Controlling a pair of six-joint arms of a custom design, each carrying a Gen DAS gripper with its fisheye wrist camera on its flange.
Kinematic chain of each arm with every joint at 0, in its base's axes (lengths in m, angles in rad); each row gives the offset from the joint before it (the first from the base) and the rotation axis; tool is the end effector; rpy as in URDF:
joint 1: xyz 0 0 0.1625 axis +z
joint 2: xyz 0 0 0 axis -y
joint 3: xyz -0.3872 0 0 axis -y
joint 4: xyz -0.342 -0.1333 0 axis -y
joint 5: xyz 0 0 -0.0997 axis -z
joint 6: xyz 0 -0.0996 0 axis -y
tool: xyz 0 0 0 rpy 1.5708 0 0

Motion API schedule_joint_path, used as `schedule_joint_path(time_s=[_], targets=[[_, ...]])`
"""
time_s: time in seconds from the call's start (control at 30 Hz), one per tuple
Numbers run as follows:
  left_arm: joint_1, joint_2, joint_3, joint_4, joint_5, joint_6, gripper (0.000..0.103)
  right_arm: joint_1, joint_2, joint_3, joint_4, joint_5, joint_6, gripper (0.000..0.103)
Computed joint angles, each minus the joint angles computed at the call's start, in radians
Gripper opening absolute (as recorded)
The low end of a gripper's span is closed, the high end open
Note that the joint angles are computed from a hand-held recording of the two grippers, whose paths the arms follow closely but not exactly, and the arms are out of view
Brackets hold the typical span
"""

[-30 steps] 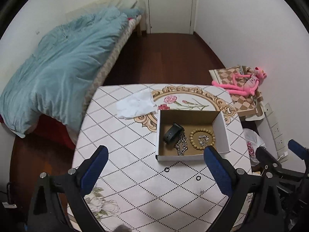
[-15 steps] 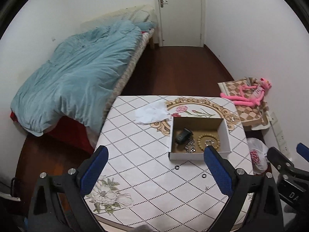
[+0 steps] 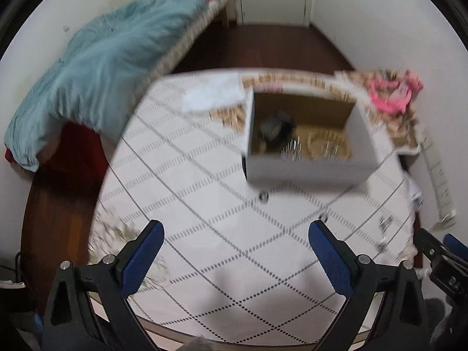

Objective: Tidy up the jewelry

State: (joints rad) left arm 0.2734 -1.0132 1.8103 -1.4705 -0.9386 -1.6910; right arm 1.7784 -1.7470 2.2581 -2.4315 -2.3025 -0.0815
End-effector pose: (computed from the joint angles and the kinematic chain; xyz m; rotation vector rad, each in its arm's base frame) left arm -0.3749 -0.3047 0.1184 -0.0877 2.1588 -0.6174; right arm 0.1374 -0.3282 0.3409 0.1844 -2.3903 0.4793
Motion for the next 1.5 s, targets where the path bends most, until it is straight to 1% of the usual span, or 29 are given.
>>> schedule_joint_path(time_s=[0.07,0.1,0.2,0.27,0.3,0.33,0.37,0.4,0.43,0.47,0.5,0.57,0.7,0.83,0.87,0.9,0.93,0.97,1.0,1.03,1.1,1.17,1.27,1.37,1.5], targets=[[0.015,0.015,0.023,-0.040,-0.026,0.018,0.101,-0.063,0.004,0.038,-0.035,0.033,-0.043,0.078],[0.021,0.023,0.030,-0.056,-0.039,0.027,0.101,-0.091,0.010,0.057,-0.063,0.046,-0.066,0.075],[0.040,0.049,0.045,-0.098,-0.065,0.051,0.101,-0.137,0.029,0.100,-0.155,0.078,-0.126,0.066],[0.046,0.058,0.053,-0.122,-0.075,0.068,0.101,-0.149,0.056,0.124,-0.223,0.077,-0.159,0.057],[0.047,0.065,0.053,-0.131,-0.080,0.075,0.101,-0.153,0.066,0.132,-0.249,0.078,-0.173,0.055],[0.049,0.070,0.053,-0.136,-0.082,0.081,0.101,-0.156,0.075,0.139,-0.267,0.075,-0.183,0.047],[0.050,0.076,0.054,-0.152,-0.085,0.092,0.101,-0.158,0.092,0.145,-0.285,0.066,-0.188,0.038],[0.050,0.082,0.058,-0.170,-0.088,0.102,0.101,-0.150,0.105,0.162,-0.343,0.049,-0.217,0.035],[0.052,0.089,0.056,-0.182,-0.091,0.111,0.101,-0.146,0.113,0.168,-0.359,0.046,-0.233,0.024],[0.052,0.096,0.053,-0.195,-0.097,0.120,0.101,-0.130,0.133,0.181,-0.407,0.013,-0.258,0.013],[0.052,0.101,0.055,-0.213,-0.101,0.128,0.101,-0.131,0.127,0.189,-0.413,0.020,-0.272,0.011],[0.053,0.110,0.065,-0.274,-0.109,0.153,0.100,-0.137,0.108,0.190,-0.389,0.029,-0.266,0.010],[0.054,0.125,0.086,-0.399,-0.116,0.204,0.100,-0.171,0.037,0.195,-0.330,0.049,-0.248,0.010],[0.055,0.159,0.079,-0.465,-0.107,0.249,0.099,-0.197,-0.002,0.199,-0.315,0.057,-0.248,0.010],[0.056,0.167,0.077,-0.479,-0.103,0.266,0.090,-0.201,-0.004,0.201,-0.320,0.058,-0.253,0.010],[0.059,0.174,0.074,-0.482,-0.097,0.280,0.083,-0.200,-0.002,0.203,-0.329,0.054,-0.261,0.010],[0.061,0.183,0.070,-0.486,-0.097,0.291,0.071,-0.200,0.001,0.205,-0.338,0.053,-0.265,0.010],[0.067,0.186,0.072,-0.493,-0.097,0.303,0.061,-0.201,0.003,0.208,-0.348,0.054,-0.268,0.010],[0.065,0.196,0.064,-0.480,-0.088,0.304,0.060,-0.201,0.005,0.209,-0.355,0.054,-0.269,0.010],[0.064,0.198,0.062,-0.472,-0.076,0.306,0.053,-0.201,0.007,0.209,-0.358,0.053,-0.268,0.010],[0.062,0.199,0.064,-0.478,-0.061,0.314,0.046,-0.202,0.008,0.209,-0.360,0.054,-0.263,0.010],[0.060,0.198,0.067,-0.485,-0.049,0.328,0.022,-0.201,0.010,0.209,-0.362,0.052,-0.264,0.010],[0.061,0.193,0.072,-0.497,-0.053,0.343,0.006,-0.201,0.010,0.207,-0.358,0.052,-0.258,0.010],[0.053,0.181,0.092,-0.519,-0.061,0.341,0.006,-0.202,0.009,0.200,-0.344,0.051,-0.242,0.010],[0.036,0.146,0.122,-0.542,-0.086,0.326,0.006,-0.206,-0.015,0.183,-0.286,0.073,-0.208,0.010]])
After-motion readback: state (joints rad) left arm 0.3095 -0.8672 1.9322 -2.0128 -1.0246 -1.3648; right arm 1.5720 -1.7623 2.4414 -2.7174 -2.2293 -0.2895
